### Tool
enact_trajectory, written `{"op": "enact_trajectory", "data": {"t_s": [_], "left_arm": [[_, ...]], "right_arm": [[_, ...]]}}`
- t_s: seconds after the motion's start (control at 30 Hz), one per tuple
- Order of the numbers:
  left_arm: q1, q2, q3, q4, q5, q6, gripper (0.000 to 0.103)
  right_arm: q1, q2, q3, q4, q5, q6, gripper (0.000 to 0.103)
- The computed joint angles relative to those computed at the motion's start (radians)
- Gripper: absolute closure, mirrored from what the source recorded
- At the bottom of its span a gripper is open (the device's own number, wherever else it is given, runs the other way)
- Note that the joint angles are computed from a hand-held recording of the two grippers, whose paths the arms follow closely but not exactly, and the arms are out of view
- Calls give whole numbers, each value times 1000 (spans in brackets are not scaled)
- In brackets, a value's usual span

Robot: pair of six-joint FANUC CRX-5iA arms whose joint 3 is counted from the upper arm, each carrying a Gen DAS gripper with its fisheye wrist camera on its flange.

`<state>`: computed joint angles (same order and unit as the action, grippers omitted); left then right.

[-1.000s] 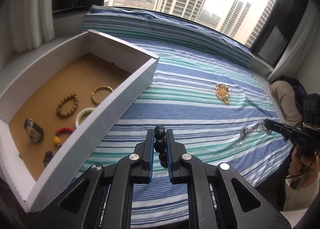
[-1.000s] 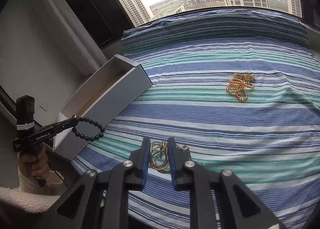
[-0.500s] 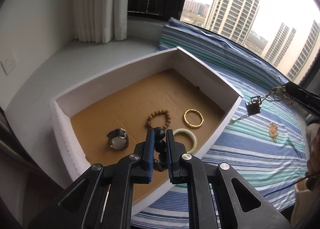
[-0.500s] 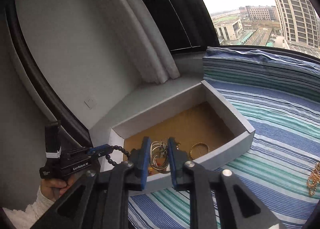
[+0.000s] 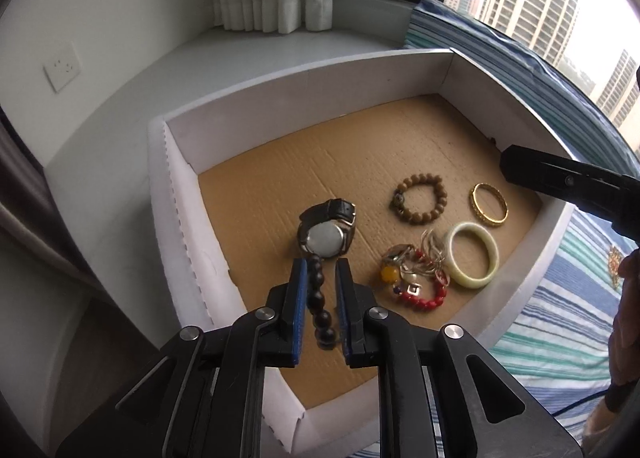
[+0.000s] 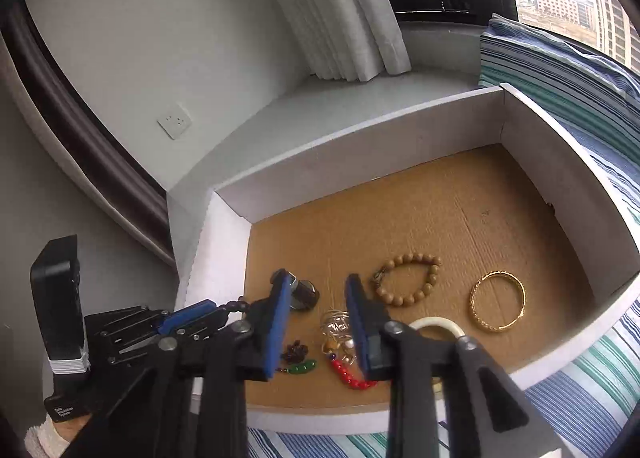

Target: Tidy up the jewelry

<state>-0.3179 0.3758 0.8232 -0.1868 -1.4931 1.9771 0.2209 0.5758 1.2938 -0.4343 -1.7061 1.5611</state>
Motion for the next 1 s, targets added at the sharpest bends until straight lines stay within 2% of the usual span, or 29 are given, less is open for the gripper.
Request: {"op": "enact_trajectory", "data": {"t_s": [0.03,0.1,0.13,0.2,0.3,0.4,0.53,0.63,0.73,0.87,1.0], "left_arm": [[-10,-5,-2,-23,-3,8,45],[-37,-22,-15,-90,16,24,14],[-52,-32,-25,-124,38,24,11],[-71,-37,-27,-161,61,9,11],[-68,-25,-17,-149,65,4,10],[-61,-46,-57,-141,84,34,10],[-41,-118,-186,-38,143,36,10],[-68,-141,-222,2,149,12,10],[-112,-137,-216,22,155,1,7],[-158,-110,-205,99,221,-23,3],[-200,-38,-162,175,263,-57,3]], "right_arm": [[4,-27,-44,11,23,8,41],[20,-101,-154,64,76,44,40],[26,-137,-208,94,101,66,38],[31,-217,-326,149,156,103,34],[6,-336,-491,175,214,155,33],[-30,-450,-647,191,252,197,32],[-55,-600,-852,263,306,247,32],[-77,-686,-969,313,348,241,32],[-108,-742,-1050,362,379,210,32],[-158,-773,-1108,412,392,149,32],[-200,-801,-1162,466,416,100,24]]}}
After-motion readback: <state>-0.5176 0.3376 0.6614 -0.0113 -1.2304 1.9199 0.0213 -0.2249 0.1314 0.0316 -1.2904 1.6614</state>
